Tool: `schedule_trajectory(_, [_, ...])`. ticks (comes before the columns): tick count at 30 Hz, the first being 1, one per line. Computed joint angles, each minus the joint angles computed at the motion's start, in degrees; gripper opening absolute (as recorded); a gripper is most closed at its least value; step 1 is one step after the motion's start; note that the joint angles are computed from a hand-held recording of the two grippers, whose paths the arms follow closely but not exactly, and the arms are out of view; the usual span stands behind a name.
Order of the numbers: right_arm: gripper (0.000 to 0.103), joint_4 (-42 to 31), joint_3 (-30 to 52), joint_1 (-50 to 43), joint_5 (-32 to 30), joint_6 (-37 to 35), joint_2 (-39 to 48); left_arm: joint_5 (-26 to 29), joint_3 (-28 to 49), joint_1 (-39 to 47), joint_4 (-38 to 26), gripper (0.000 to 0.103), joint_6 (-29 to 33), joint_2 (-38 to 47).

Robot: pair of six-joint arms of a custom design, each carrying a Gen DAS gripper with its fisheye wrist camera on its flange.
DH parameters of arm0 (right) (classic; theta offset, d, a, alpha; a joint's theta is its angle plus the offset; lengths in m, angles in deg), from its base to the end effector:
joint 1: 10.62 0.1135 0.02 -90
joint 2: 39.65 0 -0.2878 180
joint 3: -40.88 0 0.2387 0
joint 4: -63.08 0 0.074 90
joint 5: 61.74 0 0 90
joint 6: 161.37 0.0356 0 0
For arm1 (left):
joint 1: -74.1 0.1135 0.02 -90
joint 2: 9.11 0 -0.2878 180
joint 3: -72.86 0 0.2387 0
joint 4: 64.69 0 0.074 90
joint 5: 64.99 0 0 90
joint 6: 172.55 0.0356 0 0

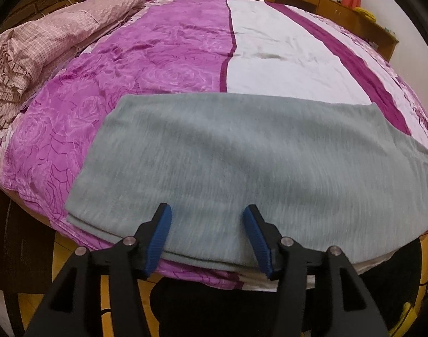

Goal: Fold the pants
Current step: 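Move the open right tool to the grey pants' elastic waistband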

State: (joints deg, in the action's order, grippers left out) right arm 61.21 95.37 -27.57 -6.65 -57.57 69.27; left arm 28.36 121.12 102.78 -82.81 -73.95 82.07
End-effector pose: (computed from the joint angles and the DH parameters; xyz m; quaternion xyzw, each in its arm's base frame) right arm 0.3019 -0.0707 0.1057 0.1582 0.9034 0.2794 0.2843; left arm 0.2236 0.1200 0.1428 -0.1615 0.9543 0.0531 0.2459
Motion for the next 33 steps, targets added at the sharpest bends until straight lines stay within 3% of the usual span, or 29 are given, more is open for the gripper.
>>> schedule_trajectory(11, [0.059,2.7,-1.8,-0.1,-0.6,1.4,-0.8,0.6,-0.1,0.5,0.5,0.058,0.1,0.1])
schedule_trajectory(12, [0.053,3.0,-2.1,-0.2,-1.5,1.3,-1.1,0.6,-0.3,0.5,0.6,0.058,0.0,0.0])
schedule_trajectory(13, [0.038,2.8,-2.4,-0.3,-2.1,1.1,-1.8,0.6,-0.3,0.5,0.6,0.058,0.0,0.0])
schedule_trajectory(15, [0.029,3.0,-3.3,-0.4,-3.7,0.7,-4.0,0.6,-0.3,0.5,0.8,0.058,0.1,0.0])
schedule_trajectory(19, [0.029,4.2,-3.6,0.7,-3.9,1.3,-6.6,0.7,-0.3,0.5,0.7,0.058,-0.1,0.1])
schedule_trajectory(24, [0.029,0.8,0.6,2.9,-1.1,2.3,0.1,0.7,-0.5,0.5,0.9,0.058,0.0,0.0])
schedule_trajectory(27, [0.029,4.0,0.0,2.5,-2.4,3.5,2.0,0.6,-0.5,0.3,0.9,0.058,-0.2,0.0])
schedule_trajectory(33, [0.029,-1.4,3.3,2.2,-2.9,3.7,2.0,-0.3,0.0,-0.7,0.4,0.059,-0.8,0.2])
